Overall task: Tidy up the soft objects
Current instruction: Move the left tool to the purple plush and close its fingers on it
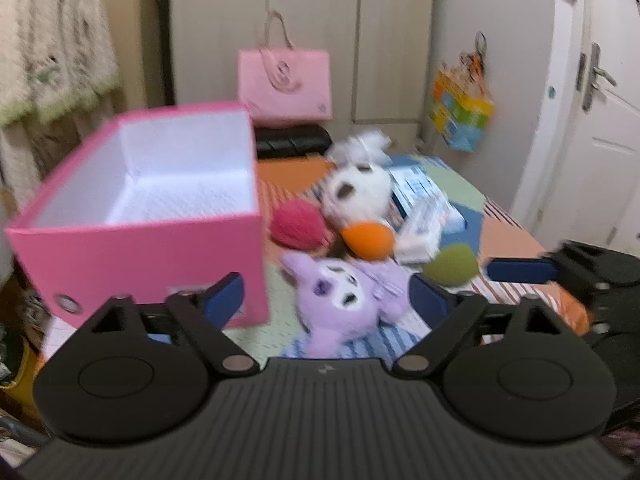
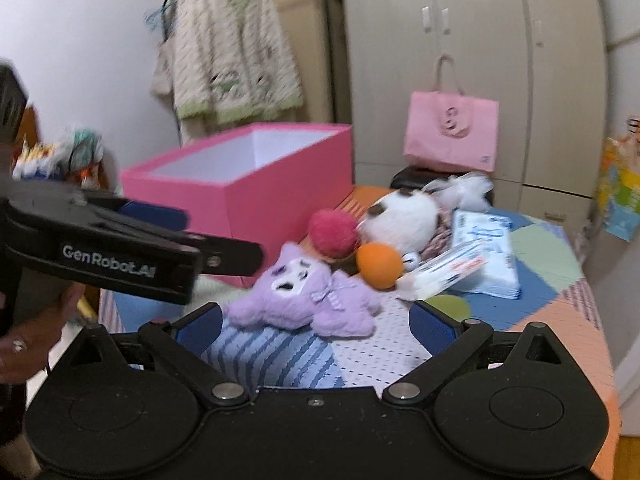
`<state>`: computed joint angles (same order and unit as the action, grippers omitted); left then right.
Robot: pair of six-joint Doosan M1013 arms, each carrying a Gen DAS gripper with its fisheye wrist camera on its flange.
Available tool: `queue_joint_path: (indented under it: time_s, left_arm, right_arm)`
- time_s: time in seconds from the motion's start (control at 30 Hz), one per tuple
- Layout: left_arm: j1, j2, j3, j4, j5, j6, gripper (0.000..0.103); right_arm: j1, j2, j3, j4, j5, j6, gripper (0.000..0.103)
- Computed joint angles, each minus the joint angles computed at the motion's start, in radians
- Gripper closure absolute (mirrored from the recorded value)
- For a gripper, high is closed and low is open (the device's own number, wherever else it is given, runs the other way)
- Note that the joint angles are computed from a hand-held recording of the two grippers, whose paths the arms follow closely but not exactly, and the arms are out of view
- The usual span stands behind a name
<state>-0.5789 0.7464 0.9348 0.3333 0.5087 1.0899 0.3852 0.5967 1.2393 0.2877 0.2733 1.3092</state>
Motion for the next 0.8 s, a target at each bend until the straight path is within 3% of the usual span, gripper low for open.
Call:
queue_joint_path:
  time_s: [0.1,0.4,0.57,0.67,0.8]
  left_arm:
    - [0.016,0.026,-0.036,-0.193,0.036,0.142,0.029]
    - [0.025,0.065,-0.09,-0.278,0.081,0.22,0.031]
    - [0.016,0.089,-0.123,-0.195,0.099,0.154,0.031]
    - [0.017,0.106,-0.151,-0.201,0.129,0.149,0.037]
    - [0.011,0.12,-0.174,-0.142,0.158,0.108,0.048]
  right_arm:
    - [-0.002,0.023,-0.021,0.069,0.022,-0.092,0.002]
    - [-0.023,0.076,-0.068,0.28,0.047,-0.304,0.002]
    - [-0.031,0.1,-0.089,0.4,0.054,-0.429,0.002]
    - [-0.029,0.112,-0.101,0.385,0.047,-0.417,0.001]
    - [-0.019,0.114,-0.083,0.386,-0.026,-0.431,0.0]
